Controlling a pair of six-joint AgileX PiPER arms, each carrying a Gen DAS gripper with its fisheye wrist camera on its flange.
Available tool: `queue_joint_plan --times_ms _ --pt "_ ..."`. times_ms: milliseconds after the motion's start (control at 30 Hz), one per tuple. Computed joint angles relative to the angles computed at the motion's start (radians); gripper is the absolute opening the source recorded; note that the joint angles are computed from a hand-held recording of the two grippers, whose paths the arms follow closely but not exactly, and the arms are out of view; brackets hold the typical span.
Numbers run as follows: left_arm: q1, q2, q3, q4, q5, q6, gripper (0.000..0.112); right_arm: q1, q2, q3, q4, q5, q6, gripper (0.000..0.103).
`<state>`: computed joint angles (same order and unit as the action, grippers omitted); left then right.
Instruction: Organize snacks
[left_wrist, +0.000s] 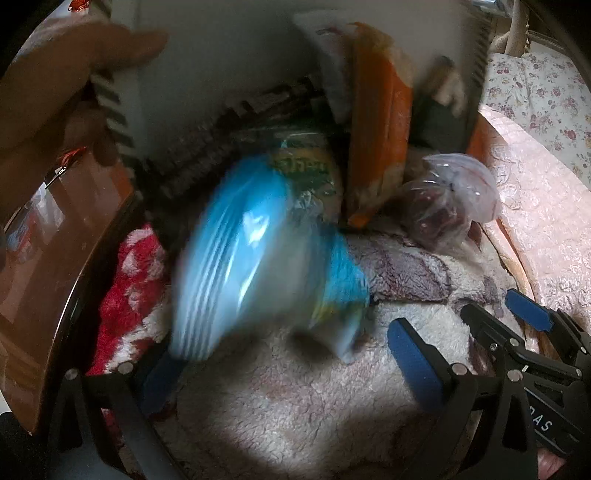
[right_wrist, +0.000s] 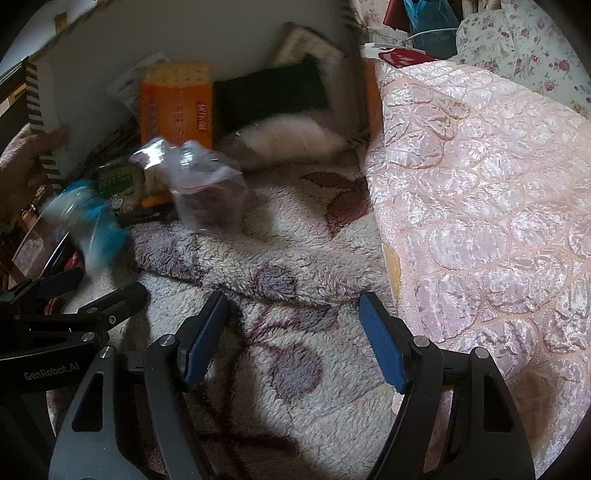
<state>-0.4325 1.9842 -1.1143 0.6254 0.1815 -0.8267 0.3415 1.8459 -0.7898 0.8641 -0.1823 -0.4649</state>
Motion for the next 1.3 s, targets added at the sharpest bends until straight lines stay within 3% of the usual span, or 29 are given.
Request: queue_joint_plan --times_ms 1300 --pt "0.0 -0.002 0.001 -0.003 0.001 0.002 0.103 0.001 0.004 -0.001 -0.011 -0.001 0.012 0.074"
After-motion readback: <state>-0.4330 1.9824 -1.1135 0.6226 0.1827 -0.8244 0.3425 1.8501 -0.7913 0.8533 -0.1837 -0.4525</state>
